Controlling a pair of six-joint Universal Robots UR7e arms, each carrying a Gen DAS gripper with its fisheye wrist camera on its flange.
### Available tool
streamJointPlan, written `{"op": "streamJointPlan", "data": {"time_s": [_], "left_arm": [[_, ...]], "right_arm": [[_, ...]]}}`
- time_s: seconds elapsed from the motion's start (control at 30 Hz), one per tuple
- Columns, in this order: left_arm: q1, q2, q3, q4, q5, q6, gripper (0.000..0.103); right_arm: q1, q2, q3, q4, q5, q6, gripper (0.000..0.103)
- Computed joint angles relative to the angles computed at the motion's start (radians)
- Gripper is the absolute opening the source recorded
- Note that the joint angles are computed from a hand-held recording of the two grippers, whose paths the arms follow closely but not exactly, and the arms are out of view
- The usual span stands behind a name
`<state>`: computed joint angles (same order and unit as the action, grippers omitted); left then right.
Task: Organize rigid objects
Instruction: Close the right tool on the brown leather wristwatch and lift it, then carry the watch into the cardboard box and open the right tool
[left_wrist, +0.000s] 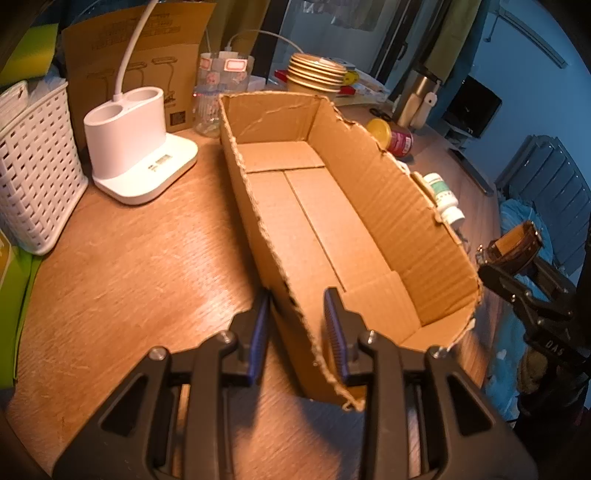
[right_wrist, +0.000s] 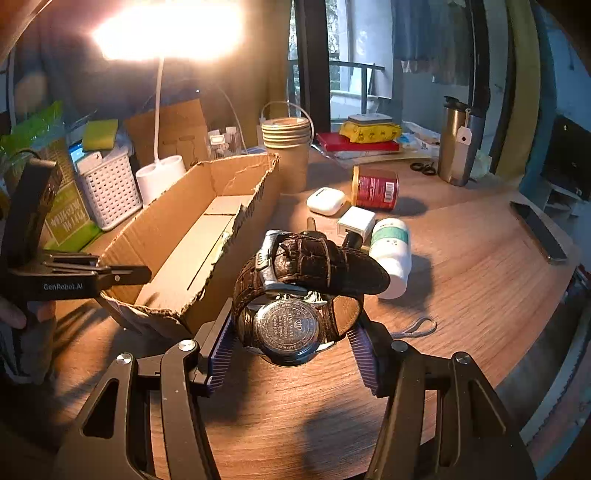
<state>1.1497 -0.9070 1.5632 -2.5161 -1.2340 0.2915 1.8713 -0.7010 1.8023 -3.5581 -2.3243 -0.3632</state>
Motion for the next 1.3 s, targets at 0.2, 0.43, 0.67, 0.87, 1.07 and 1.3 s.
{"op": "streamJointPlan", "data": {"time_s": [0.2, 0.43, 0.67, 0.87, 1.07, 1.3], "left_arm": [[-0.001, 0.001, 0.001, -0.007, 0.002, 0.001, 0.033], [-0.003, 0.002, 0.005, -0.016, 0.006, 0.007, 0.033], [-0.006, 0.001, 0.013, -0.028, 0.011, 0.012, 0.034], [-0.006, 0.001, 0.012, -0.028, 0.011, 0.012, 0.034], [-0.006, 0.001, 0.013, -0.030, 0.012, 0.013, 0.034], [-0.008, 0.003, 0.015, -0.036, 0.018, 0.018, 0.034]], "right_arm": [[0.008, -0.003, -0.014, -0.004, 0.014, -0.014, 0.060], [0.029, 0.014, -0.052, -0.004, 0.044, -0.055, 0.060], [0.038, 0.041, -0.100, 0.034, 0.079, -0.073, 0.060], [0.043, 0.069, -0.135, 0.072, 0.110, -0.084, 0.060], [0.042, 0.092, -0.166, 0.114, 0.123, -0.086, 0.060], [0.037, 0.112, -0.188, 0.150, 0.121, -0.086, 0.060]]}}
